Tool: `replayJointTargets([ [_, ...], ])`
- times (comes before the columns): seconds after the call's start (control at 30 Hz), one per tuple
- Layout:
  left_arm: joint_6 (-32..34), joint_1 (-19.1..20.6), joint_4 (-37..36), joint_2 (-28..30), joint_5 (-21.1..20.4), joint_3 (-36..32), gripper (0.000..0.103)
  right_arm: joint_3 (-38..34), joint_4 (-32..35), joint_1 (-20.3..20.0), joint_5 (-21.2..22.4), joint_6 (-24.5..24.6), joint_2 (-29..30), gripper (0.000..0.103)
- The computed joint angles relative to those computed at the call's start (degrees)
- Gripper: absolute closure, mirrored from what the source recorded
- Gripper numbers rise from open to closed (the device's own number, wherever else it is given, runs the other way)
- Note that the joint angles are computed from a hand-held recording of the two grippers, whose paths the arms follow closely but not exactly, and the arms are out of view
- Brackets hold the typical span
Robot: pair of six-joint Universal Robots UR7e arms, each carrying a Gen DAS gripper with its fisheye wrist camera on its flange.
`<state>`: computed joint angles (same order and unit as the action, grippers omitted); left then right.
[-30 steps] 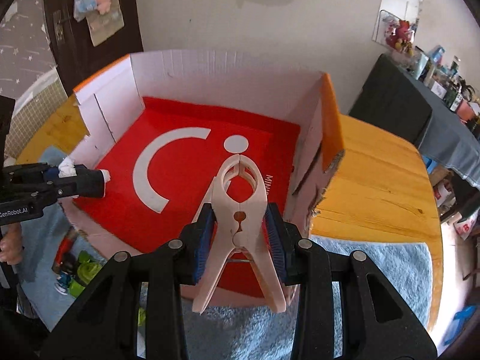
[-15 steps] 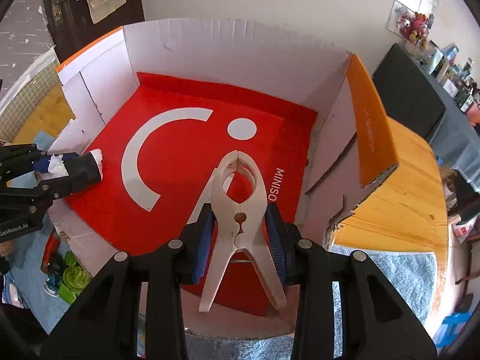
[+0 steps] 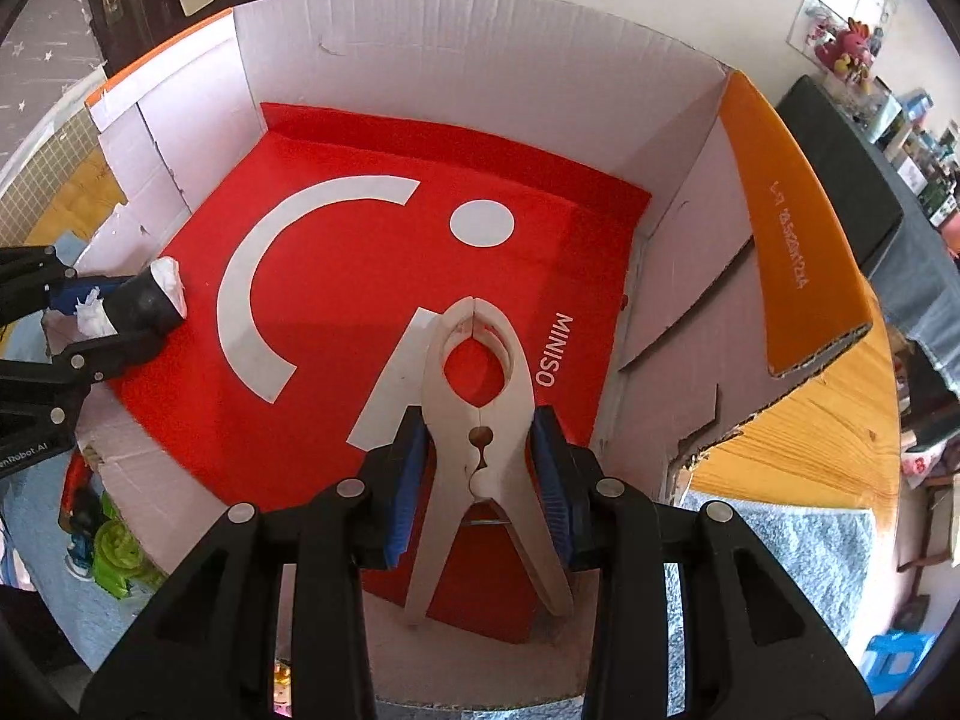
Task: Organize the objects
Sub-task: 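Carry the black cup with the left tool into the box while the right tool carries the clamp in, then open the left tool to drop the black cup while the right tool releases the clamp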
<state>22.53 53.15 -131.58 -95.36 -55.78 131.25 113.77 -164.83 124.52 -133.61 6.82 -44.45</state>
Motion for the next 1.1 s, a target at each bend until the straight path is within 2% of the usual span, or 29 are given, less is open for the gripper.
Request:
replayJointTargets([
  [0.27, -0.29, -0.17, 0.35, -0.21, 0.07, -0.01, 0.068, 0.26, -0.75, 0.17, -1.58, -1.61, 0.22, 0.069],
  [0.43, -0.61, -0.24, 0.31, -0.33, 0.13, 0.14, 0.068, 0.68, -0.93, -0.08, -1.13, -1.92, -0.41, 0.069],
  [0.5, -0.81, -0.18, 0.56, -0.41, -0.21, 0.03, 0.065, 0.84, -0.79, -0.15, -1.02, -1.94, -0.75, 0.068],
  [0.57, -1.0, -0.24, 0.84, -0.66, -0.77, -0.01, 0.056, 0.9, -0.7, -0.22, -0.92, -2.18, -0.97, 0.068],
  [0.67, -1.27, -0.31, 1.1, -0.89, -1.73, 0.01, 0.049, 0.83, -2.12, 0.25, -1.08, -2.47, 0.13, 0.057],
  [0.77, -1.34, -0.59, 0.85, -1.2, -1.67, 0.3, 0.043, 1.37, -3.25, 0.16, -0.9, -2.44, 0.22, 0.055],
  [0.87, -1.59, -0.54, 0.81, -1.64, -2.62, 0.14, 0.038, 1.79, -3.89, 0.1, -0.51, -2.53, -0.3, 0.048],
  [1.0, -2.02, -0.39, 0.7, -1.81, -3.54, -0.23, 0.038, 1.72, -4.46, 0.2, -0.41, -2.79, -0.33, 0.042],
  [1.1, -2.38, -0.08, 1.32, -1.98, -4.33, -0.71, 0.037, 1.66, -4.68, 0.07, -0.02, -2.75, -0.54, 0.042],
])
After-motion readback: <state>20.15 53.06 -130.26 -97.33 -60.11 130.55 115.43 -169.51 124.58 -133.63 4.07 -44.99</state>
